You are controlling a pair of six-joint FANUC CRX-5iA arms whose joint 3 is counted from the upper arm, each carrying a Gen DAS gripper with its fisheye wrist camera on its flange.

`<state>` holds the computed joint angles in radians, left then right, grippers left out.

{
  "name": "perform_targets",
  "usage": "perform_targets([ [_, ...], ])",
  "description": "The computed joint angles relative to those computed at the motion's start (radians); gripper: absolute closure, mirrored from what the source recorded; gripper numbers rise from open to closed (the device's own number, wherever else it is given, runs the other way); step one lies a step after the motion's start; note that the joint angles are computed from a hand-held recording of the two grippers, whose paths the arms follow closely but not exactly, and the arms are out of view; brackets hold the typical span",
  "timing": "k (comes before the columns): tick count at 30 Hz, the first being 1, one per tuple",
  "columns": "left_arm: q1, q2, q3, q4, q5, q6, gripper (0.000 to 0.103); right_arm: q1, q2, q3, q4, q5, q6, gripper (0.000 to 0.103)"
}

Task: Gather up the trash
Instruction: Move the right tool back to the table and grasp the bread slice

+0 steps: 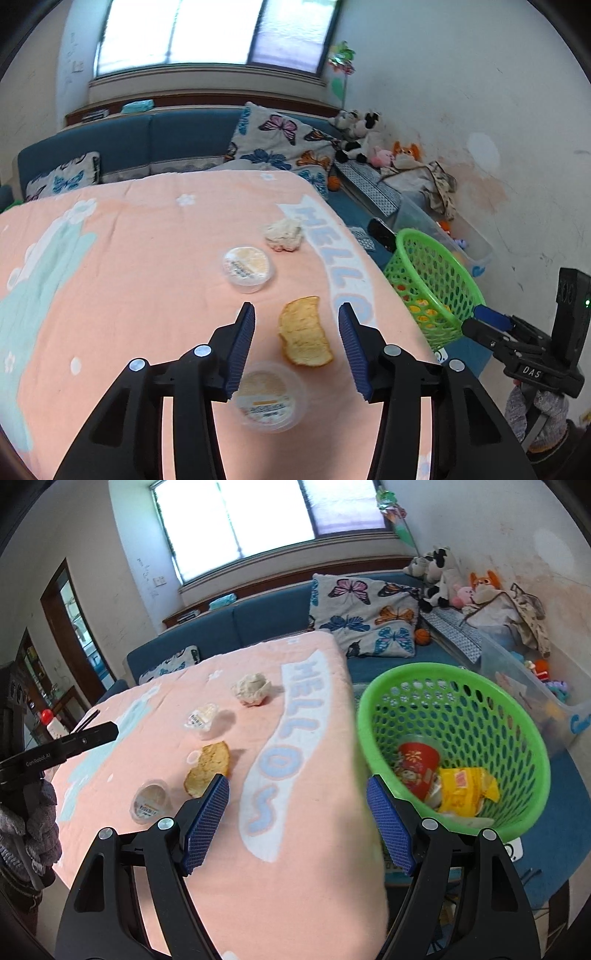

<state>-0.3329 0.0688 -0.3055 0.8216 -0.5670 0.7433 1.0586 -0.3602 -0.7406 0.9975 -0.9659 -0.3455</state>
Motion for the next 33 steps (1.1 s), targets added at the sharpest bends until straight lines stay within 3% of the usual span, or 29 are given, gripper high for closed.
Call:
perform_targets([
  [5, 0.028, -0.019, -0.023, -0.005, 0.020, 0.013, 0.051, -0.019, 0.042, 0.031, 0.001, 0.051, 0.022, 0.026],
  [21, 0.117, -0.045, -0.085, 0.027, 0.042, 0.000, 0.050, -0.087, 0.241, 0.184, -0.086, 0.225, 0.168, 0.026],
  [33, 0.172, -0.050, -0.117, 0.058, 0.042, -0.036, 0.050, -0.146, 0.394, 0.340, -0.223, 0.270, 0.365, 0.033],
])
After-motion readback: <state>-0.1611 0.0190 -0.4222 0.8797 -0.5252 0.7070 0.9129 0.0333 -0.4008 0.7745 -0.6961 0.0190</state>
